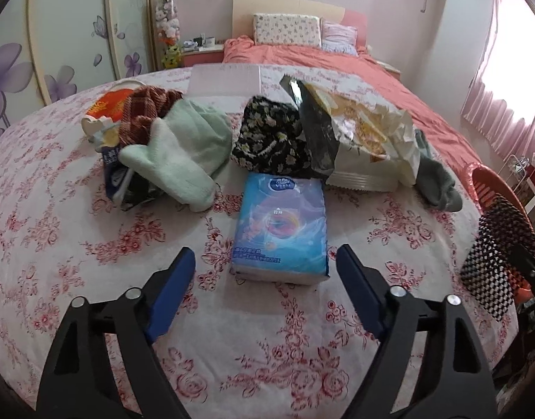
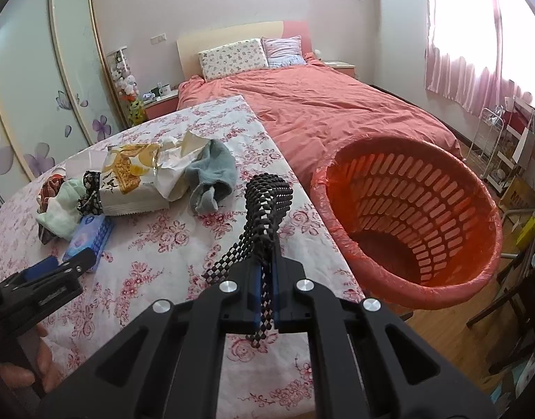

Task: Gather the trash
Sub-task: 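Grasp the blue tissue pack with the left gripper while the right lifts the mat toward the basket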

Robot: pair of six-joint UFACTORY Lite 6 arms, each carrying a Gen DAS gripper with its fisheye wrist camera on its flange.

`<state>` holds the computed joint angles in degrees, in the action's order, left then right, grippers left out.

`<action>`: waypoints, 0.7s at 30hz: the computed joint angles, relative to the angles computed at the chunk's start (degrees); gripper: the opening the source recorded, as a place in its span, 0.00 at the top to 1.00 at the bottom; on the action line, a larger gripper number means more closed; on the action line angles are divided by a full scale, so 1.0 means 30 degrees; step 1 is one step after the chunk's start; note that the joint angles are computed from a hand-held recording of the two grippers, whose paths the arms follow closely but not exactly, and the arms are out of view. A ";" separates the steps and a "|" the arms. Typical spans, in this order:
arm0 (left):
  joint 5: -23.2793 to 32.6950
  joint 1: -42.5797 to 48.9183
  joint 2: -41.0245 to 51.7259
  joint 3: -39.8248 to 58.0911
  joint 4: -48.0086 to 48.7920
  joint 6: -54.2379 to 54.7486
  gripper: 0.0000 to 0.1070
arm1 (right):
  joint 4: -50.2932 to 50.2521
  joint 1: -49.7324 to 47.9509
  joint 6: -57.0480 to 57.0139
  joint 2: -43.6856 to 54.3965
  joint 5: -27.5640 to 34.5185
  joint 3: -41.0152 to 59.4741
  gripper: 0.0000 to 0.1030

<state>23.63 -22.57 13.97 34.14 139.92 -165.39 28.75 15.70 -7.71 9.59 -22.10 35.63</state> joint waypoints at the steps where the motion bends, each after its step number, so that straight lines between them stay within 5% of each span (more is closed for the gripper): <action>1: -0.0037 0.0049 0.0256 0.0203 -0.0088 0.0102 0.26 | 0.0319 0.0160 -0.0167 0.0030 -0.0048 -0.0005 0.95; 8: -0.0628 0.0266 0.0571 0.0950 -0.0839 0.0761 0.29 | -0.0182 -0.0034 0.0266 -0.0029 -0.0065 -0.0195 0.95; 12: -0.0635 0.0105 0.0752 0.1355 -0.1353 0.1857 0.51 | -0.0354 -0.0086 0.0412 -0.0163 -0.0112 -0.0387 0.95; 21: -0.0738 -0.0388 -0.1465 -0.0808 0.1712 -0.1178 0.51 | -0.0781 -0.0529 0.0839 -0.1939 -0.0211 -0.1807 0.95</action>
